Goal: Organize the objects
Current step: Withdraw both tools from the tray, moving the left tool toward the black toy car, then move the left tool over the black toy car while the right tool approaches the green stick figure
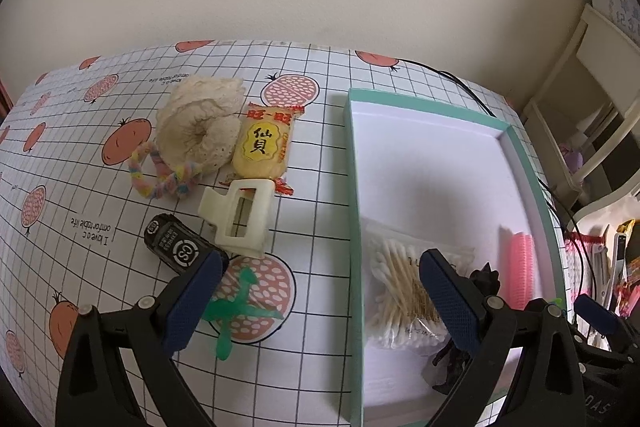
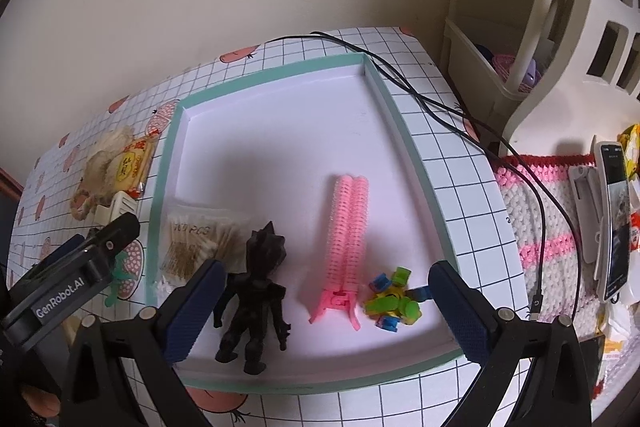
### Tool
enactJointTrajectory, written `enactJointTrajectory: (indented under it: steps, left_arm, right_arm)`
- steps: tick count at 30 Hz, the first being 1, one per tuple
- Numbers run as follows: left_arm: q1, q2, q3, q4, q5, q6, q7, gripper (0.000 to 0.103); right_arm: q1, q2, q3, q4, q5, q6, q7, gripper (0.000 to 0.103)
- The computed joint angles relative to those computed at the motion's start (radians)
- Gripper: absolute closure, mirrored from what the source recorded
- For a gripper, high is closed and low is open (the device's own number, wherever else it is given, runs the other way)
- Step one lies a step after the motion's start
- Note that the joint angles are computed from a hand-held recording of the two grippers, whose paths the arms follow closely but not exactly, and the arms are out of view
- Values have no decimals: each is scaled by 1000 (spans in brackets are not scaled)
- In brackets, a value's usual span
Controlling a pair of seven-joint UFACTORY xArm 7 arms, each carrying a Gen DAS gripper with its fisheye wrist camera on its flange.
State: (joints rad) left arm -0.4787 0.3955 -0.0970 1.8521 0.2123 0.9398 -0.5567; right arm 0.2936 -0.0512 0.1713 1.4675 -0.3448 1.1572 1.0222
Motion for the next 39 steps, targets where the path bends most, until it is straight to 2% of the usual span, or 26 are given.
enactJointTrajectory:
  steps: [9,20,27,34,39]
  left_arm:
    - [48,-15,-5,-8,-64,8,58,4]
    - [117,-54,11,-49,-95,-35,85,4]
    - [151,-46,43,-27,-49,-59,51,4]
    - [215,-64,50,-66,-93,-54,33,4]
    - [252,-83,47,-108,-136,-45,29,4]
  right_arm:
    - [38,89,-2,116,-40,17,5,0]
    - [106,210,-31,264,-83,-2,39,0]
    - [159,301,-57,381,-95,13,8,0]
    - [208,404,-81,523,-77,32,-40,0]
    - [252,442,-93,552,-68,16,-51,0]
